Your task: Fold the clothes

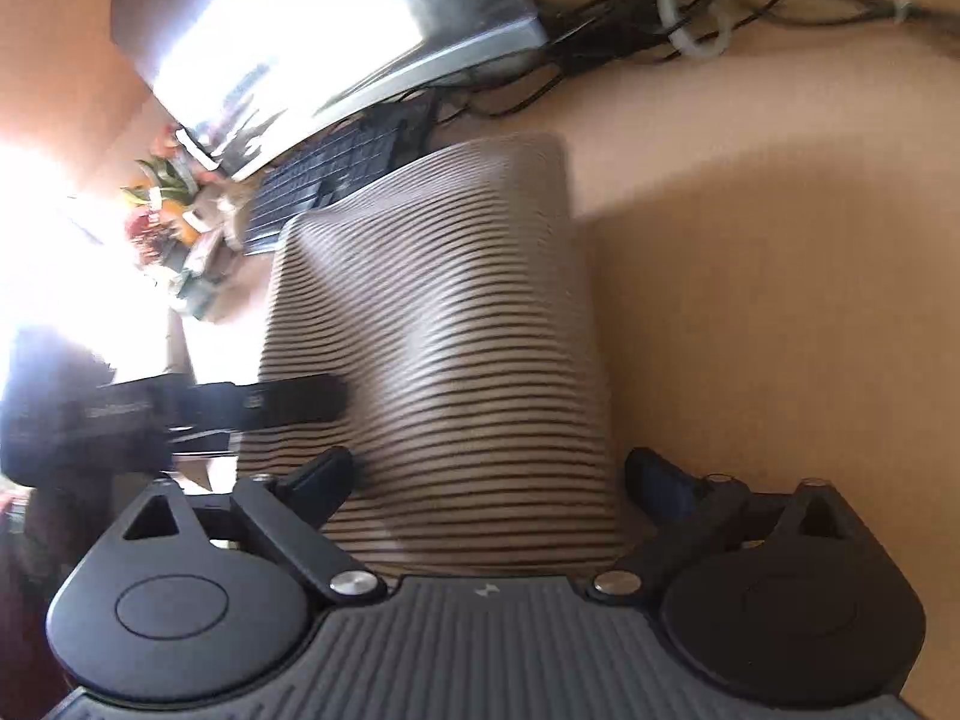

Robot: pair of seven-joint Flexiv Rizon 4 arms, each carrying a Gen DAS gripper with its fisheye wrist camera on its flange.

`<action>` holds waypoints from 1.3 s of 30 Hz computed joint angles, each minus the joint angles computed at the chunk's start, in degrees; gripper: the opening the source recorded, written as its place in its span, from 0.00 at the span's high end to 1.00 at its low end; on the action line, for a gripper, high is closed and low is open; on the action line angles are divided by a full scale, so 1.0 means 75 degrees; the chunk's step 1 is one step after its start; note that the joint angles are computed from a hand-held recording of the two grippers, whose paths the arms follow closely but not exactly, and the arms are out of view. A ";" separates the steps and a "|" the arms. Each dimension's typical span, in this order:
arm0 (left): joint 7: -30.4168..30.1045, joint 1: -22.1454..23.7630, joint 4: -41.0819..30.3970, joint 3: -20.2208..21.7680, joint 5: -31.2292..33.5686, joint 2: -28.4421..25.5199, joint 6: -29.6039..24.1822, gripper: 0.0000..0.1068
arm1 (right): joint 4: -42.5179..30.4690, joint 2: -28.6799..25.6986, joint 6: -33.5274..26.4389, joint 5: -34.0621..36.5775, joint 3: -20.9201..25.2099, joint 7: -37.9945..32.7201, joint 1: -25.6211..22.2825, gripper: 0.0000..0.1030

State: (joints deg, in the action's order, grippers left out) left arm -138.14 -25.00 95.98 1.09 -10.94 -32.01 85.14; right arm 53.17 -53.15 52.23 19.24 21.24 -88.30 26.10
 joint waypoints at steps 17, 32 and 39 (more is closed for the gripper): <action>-0.1574 -0.1518 -0.1957 0.2196 0.3128 0.0000 -0.2933 0.45 | -0.0031 0.0076 -0.0262 -0.2083 -0.0951 -0.0382 0.0725 0.18; -0.2006 0.0163 -0.0153 0.0419 0.3163 0.0608 -0.0012 0.29 | 0.0125 0.0223 -0.0045 -0.1902 -0.0700 -0.0302 0.0508 0.16; -0.0892 -0.0136 -0.0911 0.0417 0.2468 0.0190 -0.1230 0.65 | -0.0787 -0.0273 -0.0511 -0.1707 -0.0612 -0.0258 0.0502 0.16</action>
State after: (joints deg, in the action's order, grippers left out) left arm -144.83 -26.02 89.15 4.22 7.57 -30.59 75.92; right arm 47.27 -55.20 48.39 6.44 16.65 -90.24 29.87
